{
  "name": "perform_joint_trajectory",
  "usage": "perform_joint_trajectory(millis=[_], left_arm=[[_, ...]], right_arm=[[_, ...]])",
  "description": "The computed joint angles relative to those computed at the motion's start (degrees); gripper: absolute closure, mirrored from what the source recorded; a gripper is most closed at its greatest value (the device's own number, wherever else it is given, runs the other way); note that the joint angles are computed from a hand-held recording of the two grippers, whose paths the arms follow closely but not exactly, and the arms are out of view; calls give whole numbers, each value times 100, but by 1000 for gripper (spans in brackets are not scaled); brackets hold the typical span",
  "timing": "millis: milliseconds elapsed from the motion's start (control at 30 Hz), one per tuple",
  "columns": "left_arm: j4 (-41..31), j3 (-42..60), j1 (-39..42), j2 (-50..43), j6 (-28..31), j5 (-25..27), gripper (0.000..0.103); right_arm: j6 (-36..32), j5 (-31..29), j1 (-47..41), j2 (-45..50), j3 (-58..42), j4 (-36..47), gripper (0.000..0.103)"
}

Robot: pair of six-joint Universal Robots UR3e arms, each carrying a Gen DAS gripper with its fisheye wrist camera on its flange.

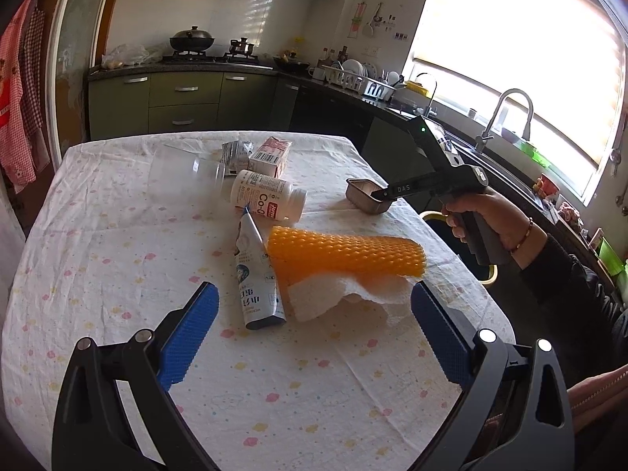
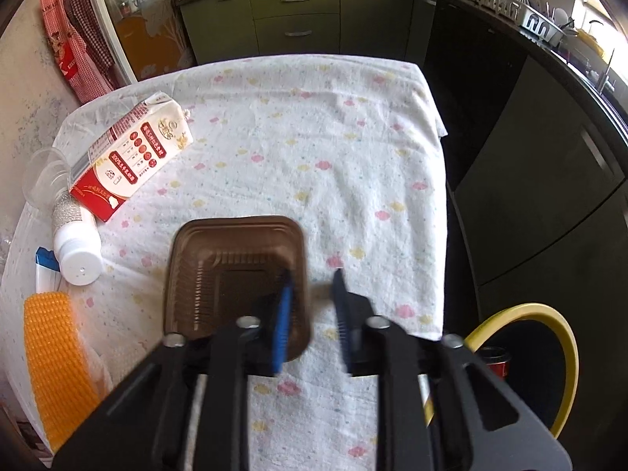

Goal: Collect trash
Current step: 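Grasp the brown tray rim with the right tool and drop it into the bin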

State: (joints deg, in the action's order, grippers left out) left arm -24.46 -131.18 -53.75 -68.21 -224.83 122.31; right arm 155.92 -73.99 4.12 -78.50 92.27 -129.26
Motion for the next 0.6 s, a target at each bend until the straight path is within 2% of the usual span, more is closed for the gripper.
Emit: perform_joint_trajectory(millis=[233,400,500,600], left_arm=[[9,20,43,-59,-17,-72,6],[58,54,10,-154,-1,-83,6],[95,116,-45,-261,-4,-82,6],[83,205,-92,-377,-5,-93,6]], right_arm=[[-120,544,-493,-823,733,-92,99],[-571,1171,-1266,-2099,1636,161,99],[-1024,1640,-2041,-3022,2112,738,99],[-1731,2105,-3133,-3961,2446,1686,98]])
